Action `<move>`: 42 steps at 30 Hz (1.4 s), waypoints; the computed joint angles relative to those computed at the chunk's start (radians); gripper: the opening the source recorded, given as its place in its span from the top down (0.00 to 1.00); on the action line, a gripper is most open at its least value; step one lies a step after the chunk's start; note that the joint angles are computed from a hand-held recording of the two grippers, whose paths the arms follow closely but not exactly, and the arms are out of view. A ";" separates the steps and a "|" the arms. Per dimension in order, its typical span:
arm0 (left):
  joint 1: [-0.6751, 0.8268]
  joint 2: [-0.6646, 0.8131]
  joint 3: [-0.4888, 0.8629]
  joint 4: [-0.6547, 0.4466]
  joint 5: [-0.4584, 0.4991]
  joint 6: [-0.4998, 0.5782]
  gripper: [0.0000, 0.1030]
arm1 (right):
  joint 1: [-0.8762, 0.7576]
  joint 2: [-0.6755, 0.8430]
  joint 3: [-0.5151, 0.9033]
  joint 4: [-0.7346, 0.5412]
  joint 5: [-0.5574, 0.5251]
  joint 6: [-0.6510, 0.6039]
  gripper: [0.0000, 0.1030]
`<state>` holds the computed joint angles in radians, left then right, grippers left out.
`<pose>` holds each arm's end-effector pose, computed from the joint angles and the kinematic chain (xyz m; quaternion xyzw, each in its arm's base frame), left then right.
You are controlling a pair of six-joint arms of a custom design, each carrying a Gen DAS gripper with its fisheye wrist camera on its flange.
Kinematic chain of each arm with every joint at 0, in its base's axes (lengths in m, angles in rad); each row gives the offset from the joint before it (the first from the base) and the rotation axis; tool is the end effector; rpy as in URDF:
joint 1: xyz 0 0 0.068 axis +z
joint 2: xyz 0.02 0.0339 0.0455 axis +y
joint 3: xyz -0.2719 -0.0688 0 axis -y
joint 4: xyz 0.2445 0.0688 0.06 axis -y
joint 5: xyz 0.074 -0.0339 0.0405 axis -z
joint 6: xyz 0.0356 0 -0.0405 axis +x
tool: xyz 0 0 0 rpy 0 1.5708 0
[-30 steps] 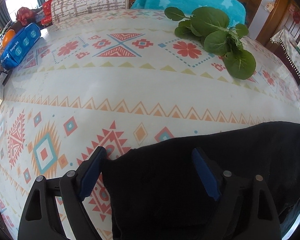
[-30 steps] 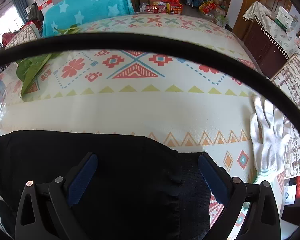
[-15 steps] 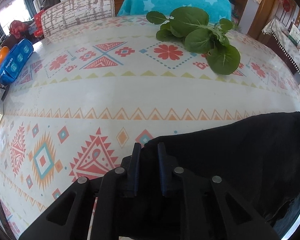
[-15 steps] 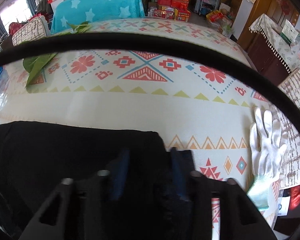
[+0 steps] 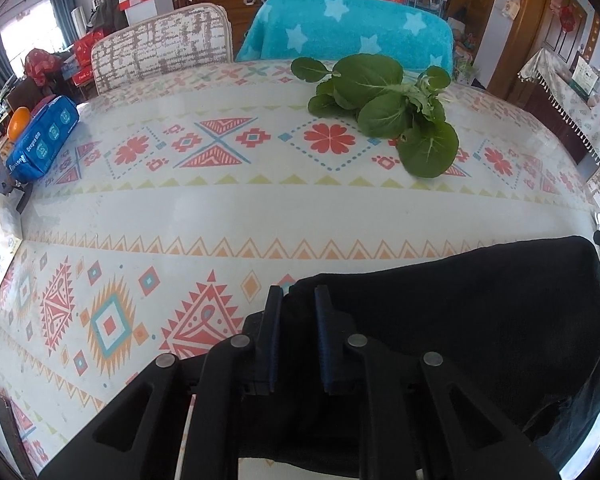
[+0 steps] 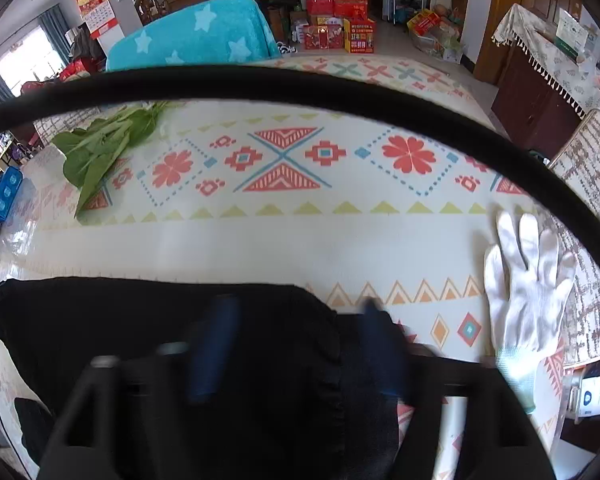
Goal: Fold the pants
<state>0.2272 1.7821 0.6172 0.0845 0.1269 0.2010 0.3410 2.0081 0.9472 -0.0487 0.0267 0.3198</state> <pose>0.2740 0.0587 0.0820 0.0027 0.9683 -0.0086 0.2498 0.3355 0.1180 0.0776 -0.0073 0.9734 0.0618 0.2204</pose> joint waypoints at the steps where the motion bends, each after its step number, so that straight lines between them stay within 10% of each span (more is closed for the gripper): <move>1: 0.002 0.003 -0.001 0.003 0.002 0.003 0.86 | 0.008 0.001 0.004 0.007 0.018 -0.014 0.13; 9: 0.009 0.068 0.020 0.022 0.006 0.018 0.86 | 0.065 0.149 0.163 -0.095 0.050 -0.122 0.22; 17: 0.013 0.079 0.019 0.034 0.000 0.022 0.86 | 0.106 0.145 0.158 -0.115 0.078 -0.157 0.93; 42: 0.037 -0.687 -0.271 -0.238 -0.006 0.016 0.86 | 0.220 -0.499 -0.313 -0.075 0.142 -0.039 0.95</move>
<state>0.2637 1.0953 0.3461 -0.1537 0.1208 0.2171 0.5606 1.5091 0.6340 -0.1238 0.1688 0.2808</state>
